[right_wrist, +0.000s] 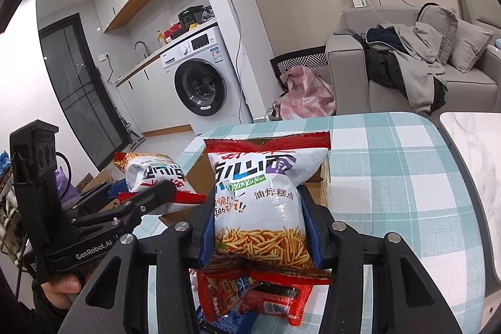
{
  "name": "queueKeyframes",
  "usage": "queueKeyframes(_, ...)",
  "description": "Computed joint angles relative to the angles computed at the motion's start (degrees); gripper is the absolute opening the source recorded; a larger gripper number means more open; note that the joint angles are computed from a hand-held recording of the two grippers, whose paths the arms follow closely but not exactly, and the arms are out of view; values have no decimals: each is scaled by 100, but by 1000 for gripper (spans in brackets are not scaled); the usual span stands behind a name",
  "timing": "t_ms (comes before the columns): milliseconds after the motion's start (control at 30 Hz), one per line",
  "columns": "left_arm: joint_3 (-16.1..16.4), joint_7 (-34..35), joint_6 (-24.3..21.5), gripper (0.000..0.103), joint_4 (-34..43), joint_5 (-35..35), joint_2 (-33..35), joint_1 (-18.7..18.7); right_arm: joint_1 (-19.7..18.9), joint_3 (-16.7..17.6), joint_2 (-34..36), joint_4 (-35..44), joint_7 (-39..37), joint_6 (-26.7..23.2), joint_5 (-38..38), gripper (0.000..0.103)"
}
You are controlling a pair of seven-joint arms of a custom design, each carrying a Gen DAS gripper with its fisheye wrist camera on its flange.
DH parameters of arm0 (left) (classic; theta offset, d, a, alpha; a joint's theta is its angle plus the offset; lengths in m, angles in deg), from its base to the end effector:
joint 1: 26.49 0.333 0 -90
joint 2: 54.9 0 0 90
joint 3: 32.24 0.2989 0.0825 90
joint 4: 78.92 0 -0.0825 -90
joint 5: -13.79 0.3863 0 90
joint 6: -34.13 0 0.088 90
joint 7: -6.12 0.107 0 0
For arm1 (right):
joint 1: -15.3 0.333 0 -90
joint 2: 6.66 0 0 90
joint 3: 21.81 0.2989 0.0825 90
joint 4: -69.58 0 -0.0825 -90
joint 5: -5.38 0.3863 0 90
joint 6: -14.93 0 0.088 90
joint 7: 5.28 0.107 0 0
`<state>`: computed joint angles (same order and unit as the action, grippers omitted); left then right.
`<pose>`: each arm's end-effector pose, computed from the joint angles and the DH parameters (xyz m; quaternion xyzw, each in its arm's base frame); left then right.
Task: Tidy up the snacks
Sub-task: 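Grasp the white-silver chip bag with the left tool while the right tool carries the noodle bag to the box, then release both bags into the box and withdraw both tools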
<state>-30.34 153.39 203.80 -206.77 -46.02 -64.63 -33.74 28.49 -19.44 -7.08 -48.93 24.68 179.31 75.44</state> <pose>0.5363 0.0090 0.5047 -0.5768 0.6622 -0.4024 0.2586 0.5736 0.1052 0.4806 -0.6910 0.5384 -0.1579 0.4559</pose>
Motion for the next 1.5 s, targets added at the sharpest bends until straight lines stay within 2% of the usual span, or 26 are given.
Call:
queueKeyframes(100, -22, -3, -29, 59, 175, -23, 219, 37, -4, 25, 194, 189, -65, -17, 63, 46)
queueKeyframes(267, -247, 74, 6, 59, 485, -71, 590, 237, -69, 121, 463, 503, -108, -21, 201, 46)
queueKeyframes(433, -517, 56, 54, 59, 688, 34, 900, 489, -123, 214, 815, 841, 208, 35, -115, 47)
queueKeyframes(800, -984, -522, 80, 59, 979, 811, 1497, 992, -346, 432, 1459, 1362, 1139, 63, -1232, 47)
queueKeyframes(900, -1163, -400, 142, 59, 1073, 763, 1633, 1146, -409, 466, 1556, 1442, 1302, 29, -1463, 47)
queueKeyframes(1067, -1348, -487, 233, 59, 1176, 944, 1776, 1322, -500, 530, 1709, 1578, 1517, 20, -1694, 47)
queueKeyframes(1200, -1392, -916, 276, 60, 1287, 1494, 1922, 1382, -547, 551, 1787, 1655, 1689, -46, -1893, 47)
queueKeyframes(1267, -1449, -1084, 284, 60, 1303, 1745, 1943, 1442, -648, 635, 1794, 1689, 1605, -144, -1755, 49)
queueKeyframes(1367, -1659, -827, 32, 64, 1324, 1394, 1878, 1676, -763, 764, 1683, 1598, 1182, -79, -1353, 54)
queueKeyframes(1433, -1645, -727, -29, 68, 1234, 1247, 1758, 1666, -738, 735, 1569, 1489, 1047, -22, -1274, 54)
queueKeyframes(1500, -1591, -551, -40, 75, 1133, 1024, 1630, 1623, -702, 698, 1441, 1354, 937, 57, -1196, 59)
